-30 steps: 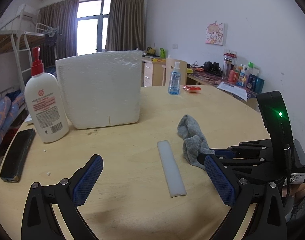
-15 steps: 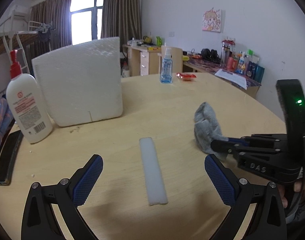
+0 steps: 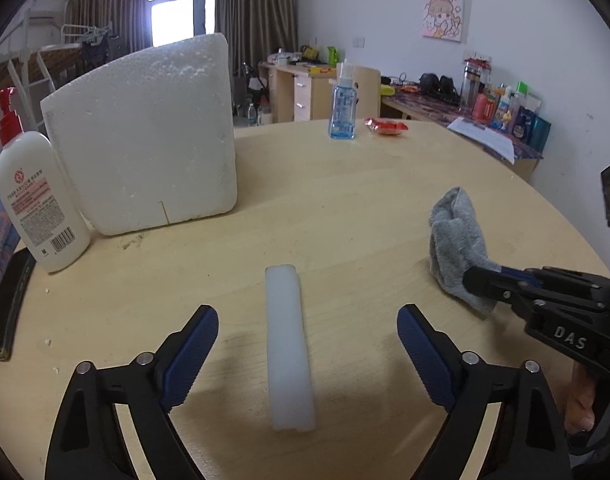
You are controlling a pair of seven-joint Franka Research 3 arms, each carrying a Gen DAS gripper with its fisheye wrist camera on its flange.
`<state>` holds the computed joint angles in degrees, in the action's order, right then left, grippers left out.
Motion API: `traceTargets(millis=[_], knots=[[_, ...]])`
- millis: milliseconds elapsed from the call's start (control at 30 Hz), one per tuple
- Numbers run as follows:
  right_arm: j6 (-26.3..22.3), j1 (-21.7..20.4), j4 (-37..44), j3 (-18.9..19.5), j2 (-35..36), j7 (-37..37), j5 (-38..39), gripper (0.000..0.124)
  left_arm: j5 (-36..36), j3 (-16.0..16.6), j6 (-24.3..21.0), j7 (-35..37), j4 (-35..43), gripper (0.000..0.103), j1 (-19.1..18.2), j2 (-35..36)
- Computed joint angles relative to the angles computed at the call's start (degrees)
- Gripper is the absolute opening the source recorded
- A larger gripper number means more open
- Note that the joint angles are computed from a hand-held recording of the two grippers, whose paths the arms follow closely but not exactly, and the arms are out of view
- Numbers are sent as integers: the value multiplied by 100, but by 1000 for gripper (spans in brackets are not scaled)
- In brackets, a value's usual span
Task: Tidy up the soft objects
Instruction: 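Lift the grey sock with the right tool while the left tool closes on the white foam strip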
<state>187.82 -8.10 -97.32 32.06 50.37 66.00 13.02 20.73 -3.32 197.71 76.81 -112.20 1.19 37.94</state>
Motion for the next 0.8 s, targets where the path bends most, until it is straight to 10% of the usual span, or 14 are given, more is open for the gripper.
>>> traceTargets(millis=[800], knots=[[-27, -629, -17, 697, 297, -389, -189, 15, -58, -97, -999, -160, 341, 53, -18, 76]])
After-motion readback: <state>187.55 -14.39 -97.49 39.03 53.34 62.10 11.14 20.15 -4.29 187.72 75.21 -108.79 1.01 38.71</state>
